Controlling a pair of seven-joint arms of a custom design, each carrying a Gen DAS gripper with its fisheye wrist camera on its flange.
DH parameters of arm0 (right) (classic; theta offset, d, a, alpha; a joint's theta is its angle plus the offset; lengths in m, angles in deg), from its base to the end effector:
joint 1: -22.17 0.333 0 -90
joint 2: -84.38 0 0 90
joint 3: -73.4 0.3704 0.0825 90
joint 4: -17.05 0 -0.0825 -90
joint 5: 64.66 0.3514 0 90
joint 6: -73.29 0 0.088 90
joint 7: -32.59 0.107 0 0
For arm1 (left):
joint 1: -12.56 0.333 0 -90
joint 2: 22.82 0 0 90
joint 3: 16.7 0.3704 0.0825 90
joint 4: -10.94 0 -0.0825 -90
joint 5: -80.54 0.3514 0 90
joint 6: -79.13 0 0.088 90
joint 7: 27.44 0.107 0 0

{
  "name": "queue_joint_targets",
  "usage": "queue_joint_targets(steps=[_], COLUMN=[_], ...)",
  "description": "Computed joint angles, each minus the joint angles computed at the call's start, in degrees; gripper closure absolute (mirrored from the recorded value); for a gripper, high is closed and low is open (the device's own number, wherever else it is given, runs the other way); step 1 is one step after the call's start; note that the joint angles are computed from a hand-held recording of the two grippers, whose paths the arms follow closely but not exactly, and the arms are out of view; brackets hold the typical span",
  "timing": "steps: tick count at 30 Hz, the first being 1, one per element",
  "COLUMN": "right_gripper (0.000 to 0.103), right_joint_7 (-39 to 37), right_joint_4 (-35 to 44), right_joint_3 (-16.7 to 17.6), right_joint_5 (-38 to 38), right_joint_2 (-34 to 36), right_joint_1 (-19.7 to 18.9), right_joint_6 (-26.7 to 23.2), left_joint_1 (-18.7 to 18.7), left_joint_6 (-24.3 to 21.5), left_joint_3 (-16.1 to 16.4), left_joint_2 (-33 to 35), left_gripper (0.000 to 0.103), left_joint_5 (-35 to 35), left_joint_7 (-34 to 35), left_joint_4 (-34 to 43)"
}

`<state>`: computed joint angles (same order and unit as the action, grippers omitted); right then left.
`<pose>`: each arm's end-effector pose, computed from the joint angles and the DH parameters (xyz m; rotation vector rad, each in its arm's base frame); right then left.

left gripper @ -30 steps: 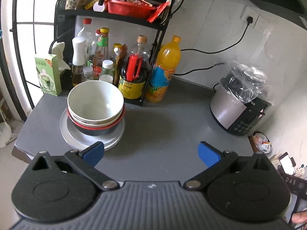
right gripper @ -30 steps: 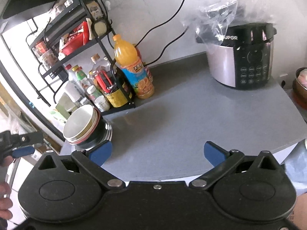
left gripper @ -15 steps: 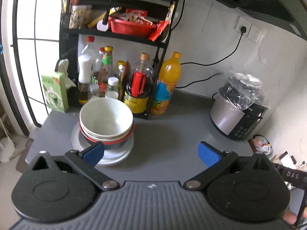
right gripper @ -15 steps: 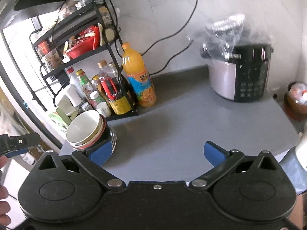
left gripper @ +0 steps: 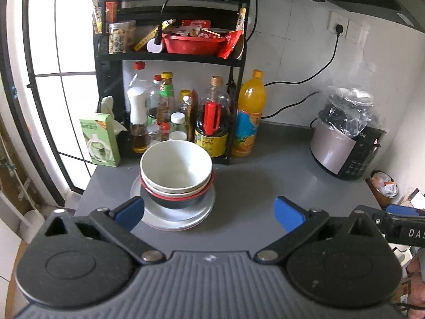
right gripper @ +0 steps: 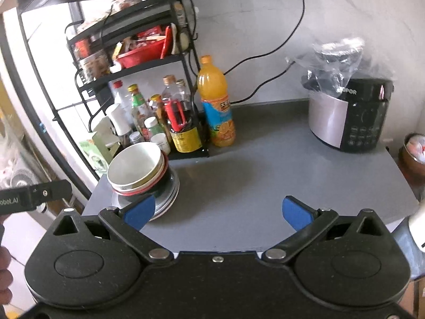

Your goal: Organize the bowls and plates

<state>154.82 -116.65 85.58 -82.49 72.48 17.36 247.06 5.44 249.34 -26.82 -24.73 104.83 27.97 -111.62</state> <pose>0.4762 0.0943 0.5942 -1.5451 1.7493 -0.7144 0.5165 -0.1913 0.5897 -1.6661 1.8147 -0.9443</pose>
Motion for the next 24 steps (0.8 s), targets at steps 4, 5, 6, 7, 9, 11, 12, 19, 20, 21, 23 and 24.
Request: queue_joint_targets(steps=[4, 5, 6, 7, 9, 11, 12, 19, 20, 21, 23, 24], right_gripper=[0.000, 0.000, 0.000, 0.000, 0.000, 0.000, 0.000, 0.000, 0.000, 0.000, 0.000, 0.000], right_joint_7=[0.22, -0.04, 0.74, 2.43, 3.87, 4.44, 4.61, 5.08, 4.90, 4.66, 4.39, 3.58], right_joint_4=[-0.18, -0.41, -0.65, -0.84, -1.03, -1.60, -1.81, -4.09, -4.35, -4.56, -4.81, -4.86], right_joint_3=[0.04, -0.37, -0.09, 1.03, 1.76, 1.50, 1.53, 2.37, 2.48, 2.67, 3.14, 2.67], right_joint_5=[-1.00, -0.52, -0.76, -2.04, -3.31, -3.12, -3.12, -3.43, -3.27, -3.26, -3.17, -2.47], right_joint_2=[-1.16, -1.46, -1.89, -2.24, -2.71, -3.23, -3.48, -5.17, -5.41, -5.63, -6.09, -6.17], right_joint_1=[0.02, 0.42, -0.10, -1.48, -2.42, -2.15, -2.14, -2.96, -3.03, -3.22, -3.70, -3.12], right_joint_6=[-2.34, -2.52, -2.71, -2.87, -3.47, -3.46, -3.57, -2.82, -2.72, -2.63, -2.85, -3.00], left_joint_1=[0.66, 0.87, 1.07, 1.32, 1.89, 2.62, 2.87, 2.41, 2.58, 2.70, 2.25, 2.25], left_joint_6=[0.53, 0.85, 1.08, 1.23, 1.36, 1.39, 1.51, 0.56, 0.40, 0.19, 0.62, 0.93], left_joint_3=[-0.28, -0.38, -0.51, -0.71, -1.20, -1.85, -2.09, -2.62, -2.81, -2.97, -2.56, -2.46], left_joint_2=[-1.25, -1.52, -1.70, -1.84, -2.05, -2.35, -2.48, -3.25, -3.38, -3.50, -3.50, -3.42], left_gripper=[0.000, 0.000, 0.000, 0.000, 0.000, 0.000, 0.000, 0.000, 0.000, 0.000, 0.000, 0.000], left_joint_5=[3.87, 4.91, 5.94, 7.16, 10.35, 14.88, 16.96, 21.53, 22.85, 24.11, 23.33, 23.37], left_joint_7=[-2.50, -3.33, -4.21, -5.38, -8.36, -12.39, -14.06, -17.93, -19.15, -20.32, -19.65, -19.71], left_joint_4=[-1.27, -1.59, -1.84, -1.97, -2.15, -2.19, -2.23, -3.10, -3.19, -3.28, -3.69, -3.86])
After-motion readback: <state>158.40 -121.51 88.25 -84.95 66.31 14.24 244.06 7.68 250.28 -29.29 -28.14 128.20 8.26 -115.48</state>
